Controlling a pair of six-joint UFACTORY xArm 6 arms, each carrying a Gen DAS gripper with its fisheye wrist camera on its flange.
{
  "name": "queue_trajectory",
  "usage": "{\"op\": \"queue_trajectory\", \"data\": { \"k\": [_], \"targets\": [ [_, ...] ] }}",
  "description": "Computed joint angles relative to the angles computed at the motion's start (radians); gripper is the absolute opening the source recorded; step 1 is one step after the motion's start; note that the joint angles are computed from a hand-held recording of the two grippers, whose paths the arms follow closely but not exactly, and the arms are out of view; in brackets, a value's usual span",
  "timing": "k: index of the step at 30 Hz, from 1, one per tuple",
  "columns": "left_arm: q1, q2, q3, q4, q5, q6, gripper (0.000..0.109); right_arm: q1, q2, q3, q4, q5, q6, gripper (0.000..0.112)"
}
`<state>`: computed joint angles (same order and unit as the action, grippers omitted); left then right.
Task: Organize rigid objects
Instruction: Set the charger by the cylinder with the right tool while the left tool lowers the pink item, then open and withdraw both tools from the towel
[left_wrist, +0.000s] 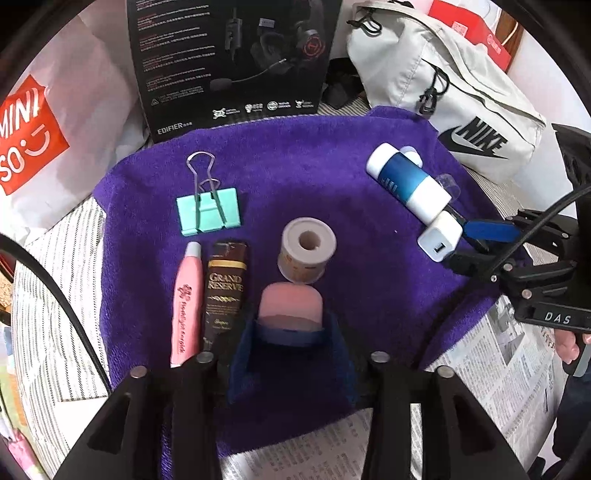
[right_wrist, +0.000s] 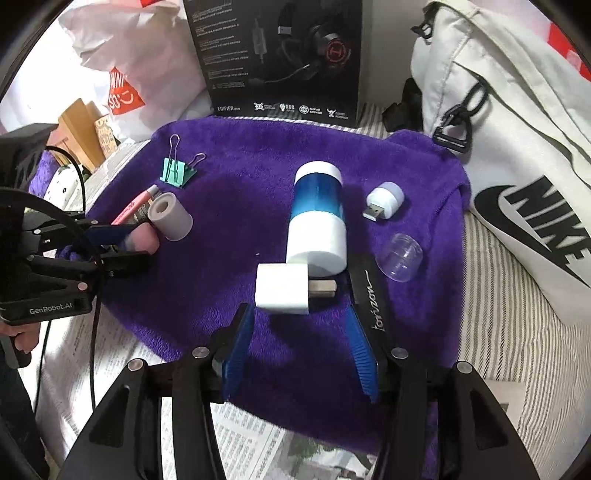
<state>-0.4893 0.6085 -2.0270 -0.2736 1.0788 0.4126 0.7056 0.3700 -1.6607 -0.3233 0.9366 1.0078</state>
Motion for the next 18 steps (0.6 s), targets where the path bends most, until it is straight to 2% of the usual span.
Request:
{"op": "queue_trajectory", "data": {
  "k": [7,11,13,18],
  "targets": [
    [-0.001,-0.021,0.022,0.022,0.013,-0.037,0.048,0.019,-0.069,0.072,-0.033,0.001,0.065,0.054],
    [0.002,-0.066,0.081,0.037,-0.018,-0.059,0.054,0.035,-0.106,0.108,-0.064,0.014,0.112,0.057],
    [0.0,-0.096,0.118,0.068,-0.046,-0.087,0.066,0.043,-0.125,0.127,-0.076,0.021,0.141,0.059],
    [0.011,-0.192,0.233,0.041,-0.098,-0.085,0.079,0.072,-0.15,0.139,-0.122,0.074,0.208,0.065]
  ]
}}
